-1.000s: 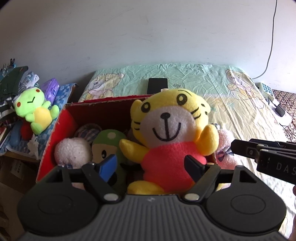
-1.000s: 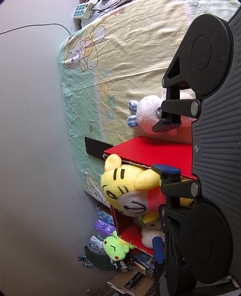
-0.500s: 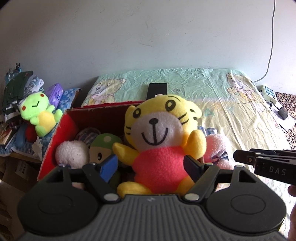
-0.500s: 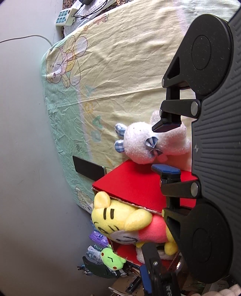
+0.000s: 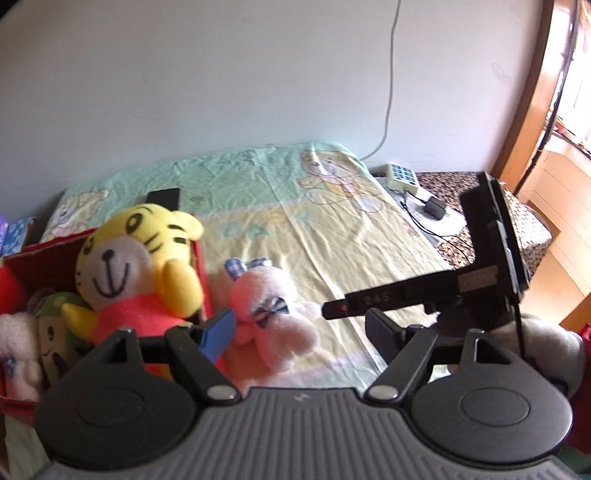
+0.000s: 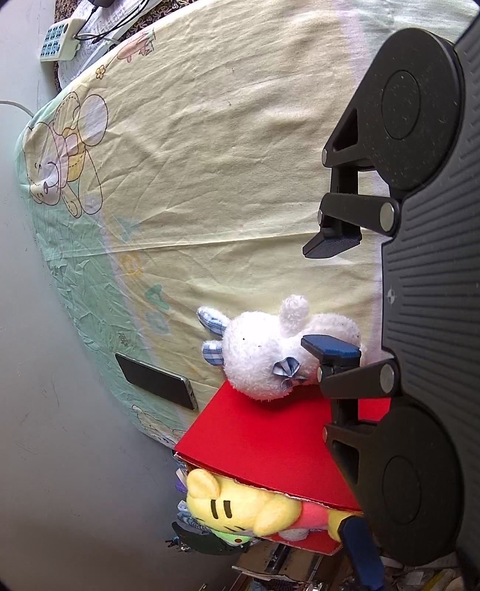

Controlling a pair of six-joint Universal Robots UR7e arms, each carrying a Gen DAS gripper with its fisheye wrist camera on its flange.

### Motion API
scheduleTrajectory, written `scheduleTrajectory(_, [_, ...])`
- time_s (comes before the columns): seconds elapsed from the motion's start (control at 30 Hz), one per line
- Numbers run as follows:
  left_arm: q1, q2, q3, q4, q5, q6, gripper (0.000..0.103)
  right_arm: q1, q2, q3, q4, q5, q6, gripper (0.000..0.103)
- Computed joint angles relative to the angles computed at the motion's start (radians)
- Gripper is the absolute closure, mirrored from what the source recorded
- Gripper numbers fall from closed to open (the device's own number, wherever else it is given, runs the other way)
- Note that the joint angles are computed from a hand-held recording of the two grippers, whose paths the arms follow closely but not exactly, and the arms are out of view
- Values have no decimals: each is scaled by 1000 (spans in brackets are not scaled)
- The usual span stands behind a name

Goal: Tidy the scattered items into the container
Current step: 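Close both tools on the white bunny plush from either side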

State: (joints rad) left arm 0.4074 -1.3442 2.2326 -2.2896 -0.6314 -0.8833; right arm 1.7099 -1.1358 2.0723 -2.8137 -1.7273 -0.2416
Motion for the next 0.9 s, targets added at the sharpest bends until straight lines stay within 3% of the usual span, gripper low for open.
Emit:
scheduleTrajectory(0.13, [24,79,18,-196,-70,136,23,-24,1,-30,61,29,-4,49])
scheduleTrajectory(0.3, [97,169,7,-276,-125,136,21,-28,29,-65,103,38,-28,47])
scheduleTrajectory(0.57, [141,232,-26,-130,-38,38,17,-29,96,-141,194,87,-71,38])
scheduleTrajectory(0.9, [209,279,-70,-112,-42,51,17,-23,182,-231,327,140,-131,40])
